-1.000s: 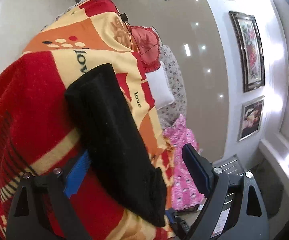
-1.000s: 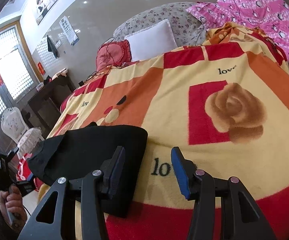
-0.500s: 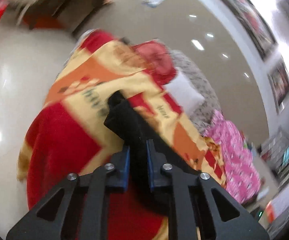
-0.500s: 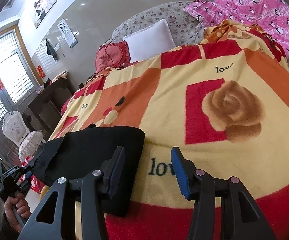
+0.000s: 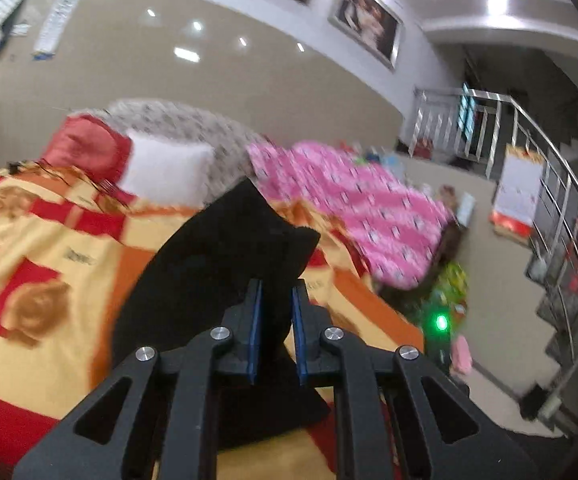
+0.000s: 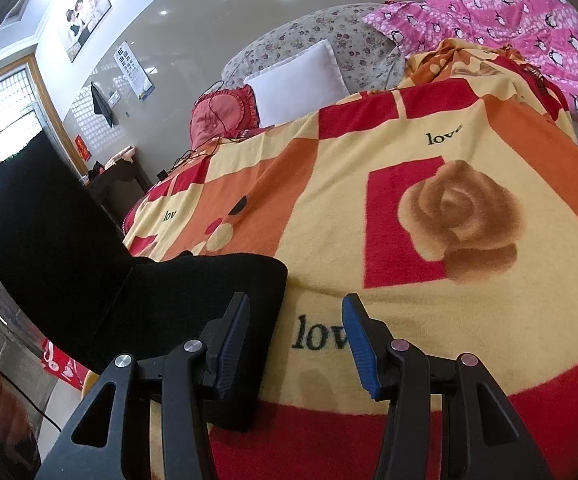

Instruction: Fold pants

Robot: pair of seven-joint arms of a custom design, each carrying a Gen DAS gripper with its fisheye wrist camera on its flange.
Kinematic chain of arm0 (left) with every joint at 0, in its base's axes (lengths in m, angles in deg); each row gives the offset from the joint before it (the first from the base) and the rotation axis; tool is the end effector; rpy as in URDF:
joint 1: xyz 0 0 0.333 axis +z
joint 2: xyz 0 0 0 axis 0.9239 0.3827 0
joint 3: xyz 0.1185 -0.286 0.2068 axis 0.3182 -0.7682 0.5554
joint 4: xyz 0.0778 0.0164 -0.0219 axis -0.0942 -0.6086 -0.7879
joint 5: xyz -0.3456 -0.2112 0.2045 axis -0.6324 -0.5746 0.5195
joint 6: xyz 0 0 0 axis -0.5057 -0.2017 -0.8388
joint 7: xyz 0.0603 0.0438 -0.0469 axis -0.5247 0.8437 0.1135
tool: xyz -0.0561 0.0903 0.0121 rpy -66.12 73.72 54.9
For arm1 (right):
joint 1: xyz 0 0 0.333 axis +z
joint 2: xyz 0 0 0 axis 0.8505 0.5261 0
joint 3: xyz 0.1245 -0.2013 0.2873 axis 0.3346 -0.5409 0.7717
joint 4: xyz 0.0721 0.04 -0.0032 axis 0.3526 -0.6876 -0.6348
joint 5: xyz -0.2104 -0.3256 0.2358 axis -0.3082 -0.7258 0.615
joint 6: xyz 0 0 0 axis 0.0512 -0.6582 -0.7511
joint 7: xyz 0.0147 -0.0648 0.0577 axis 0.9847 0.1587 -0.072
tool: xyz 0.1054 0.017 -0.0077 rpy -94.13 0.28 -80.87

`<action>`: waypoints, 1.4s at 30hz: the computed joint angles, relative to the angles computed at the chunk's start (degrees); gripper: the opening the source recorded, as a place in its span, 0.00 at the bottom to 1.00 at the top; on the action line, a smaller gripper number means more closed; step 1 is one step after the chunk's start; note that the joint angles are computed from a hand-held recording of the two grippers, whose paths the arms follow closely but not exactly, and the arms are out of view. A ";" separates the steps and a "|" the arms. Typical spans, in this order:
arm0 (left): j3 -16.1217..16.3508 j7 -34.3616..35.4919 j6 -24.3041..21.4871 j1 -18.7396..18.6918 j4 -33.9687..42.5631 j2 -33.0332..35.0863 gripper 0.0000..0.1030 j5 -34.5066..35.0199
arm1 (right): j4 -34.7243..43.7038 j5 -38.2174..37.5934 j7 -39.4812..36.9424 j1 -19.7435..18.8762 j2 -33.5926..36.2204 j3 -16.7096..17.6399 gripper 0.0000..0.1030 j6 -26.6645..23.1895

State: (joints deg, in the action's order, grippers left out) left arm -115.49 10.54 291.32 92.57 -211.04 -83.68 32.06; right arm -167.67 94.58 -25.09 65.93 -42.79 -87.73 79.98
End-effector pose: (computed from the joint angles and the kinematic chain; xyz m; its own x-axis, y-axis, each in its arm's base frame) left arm 0.4261 -0.1799 0.5164 -0.0794 -0.9471 0.3111 -0.2915 -0.2763 -0.9158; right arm 0.5883 0.0615 0.4498 0.5219 -0.7520 -0.4026 -0.6894 -0.0940 -0.7183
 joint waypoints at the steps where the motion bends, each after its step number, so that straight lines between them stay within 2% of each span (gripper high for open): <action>1: -0.48 0.52 -1.36 -0.09 0.87 1.22 0.11 0.73 | -0.01 0.30 -0.01 -0.06 0.00 -0.10 0.48 -0.07; 5: -3.09 1.96 -5.56 0.89 3.84 5.24 0.11 3.64 | -0.03 2.27 0.11 -0.62 0.11 -0.63 0.48 -0.64; 7: -5.67 2.12 -7.02 2.60 4.70 5.92 0.11 4.12 | 0.10 2.86 0.71 -0.95 0.27 -0.82 0.48 -1.04; 10: -6.27 1.65 -8.42 2.15 5.87 7.98 0.11 7.03 | 0.21 3.26 1.54 -1.29 0.45 -0.86 0.48 -1.31; 11: -8.08 1.85 -9.14 3.73 6.72 8.93 0.11 7.18 | 0.20 3.42 1.57 -1.34 0.45 -0.82 0.48 -1.21; 12: -8.26 1.64 -10.00 3.77 7.25 10.20 0.11 8.01 | 0.17 3.48 1.56 -1.35 0.43 -0.76 0.48 -1.08; 14: -4.90 -0.04 -12.16 0.16 7.36 12.61 0.11 10.12 | 0.08 3.39 1.52 -1.36 0.35 -0.67 0.48 -0.94; 16: -0.05 -2.45 -11.18 -4.46 6.10 12.39 0.11 11.77 | -0.02 3.38 1.39 -1.37 0.25 -0.65 0.48 -0.74; 18: 1.37 -3.80 -8.91 -5.67 3.40 8.65 0.13 10.46 | -0.01 3.33 1.42 -1.42 0.26 -0.71 0.48 -0.80; 19: 2.62 -5.16 -7.86 -6.59 1.35 5.72 0.18 9.45 | -0.02 3.41 1.52 -1.40 0.25 -0.68 0.48 -0.74; 20: 1.98 -6.12 -7.11 -5.73 0.07 3.64 0.22 8.15 | -0.09 3.59 1.57 -1.38 0.16 -0.67 0.48 -0.66; 22: -0.03 -9.33 -6.35 -2.86 -3.52 -2.65 0.41 4.83 | -0.29 3.71 1.52 -1.34 0.00 -0.66 0.48 -0.65; 24: -2.51 -13.29 -7.63 0.75 -7.40 -10.22 0.42 0.45 | -0.56 3.95 0.99 -1.21 -0.31 -0.59 0.48 -0.13; 25: -2.78 -15.11 -8.25 1.73 -8.25 -11.68 0.42 0.54 | -0.79 4.10 0.25 -1.07 -0.63 -0.52 0.50 0.03; 26: -1.51 -16.46 -9.75 1.37 -9.30 -12.39 0.42 0.51 | -0.90 3.92 -0.79 -0.94 -0.96 -0.52 0.50 -0.52; 28: 1.30 -18.86 -10.41 -0.02 -10.65 -11.26 0.42 1.11 | -1.15 4.36 -3.88 -0.85 -1.97 -1.03 0.50 -4.79; 30: 2.21 -20.43 -9.45 -0.27 -11.33 -10.24 0.42 2.34 | -0.81 4.71 -5.27 -1.22 -2.16 -2.22 0.52 -13.32; 33: 0.80 -22.64 -8.69 1.34 -10.51 -7.64 0.44 4.21 | 2.82 1.90 1.40 -2.63 1.89 -3.19 0.59 -26.62; 34: 0.88 -22.85 -8.59 1.59 -9.68 -5.95 0.45 5.46 | 4.34 0.22 4.60 -3.01 3.60 -2.83 0.59 -28.70; 37: 1.36 -24.42 -9.31 1.52 -9.03 -4.58 0.49 8.14 | 6.20 -3.41 9.72 -3.23 5.76 -1.14 0.58 -26.14; 41: 3.15 -27.08 -10.39 0.78 -8.24 -2.66 0.54 11.37 | 6.62 -3.93 9.19 -3.92 6.01 -0.39 0.60 -27.93; 42: 4.01 -27.52 -10.54 0.25 -7.97 -1.84 0.54 12.37 | 6.81 -4.01 8.65 -4.08 6.17 -0.34 0.54 -28.94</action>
State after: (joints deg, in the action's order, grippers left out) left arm -111.48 -16.97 280.78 92.82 -219.01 -85.52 44.43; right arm -160.86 90.57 -16.44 61.84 -36.63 -88.07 51.04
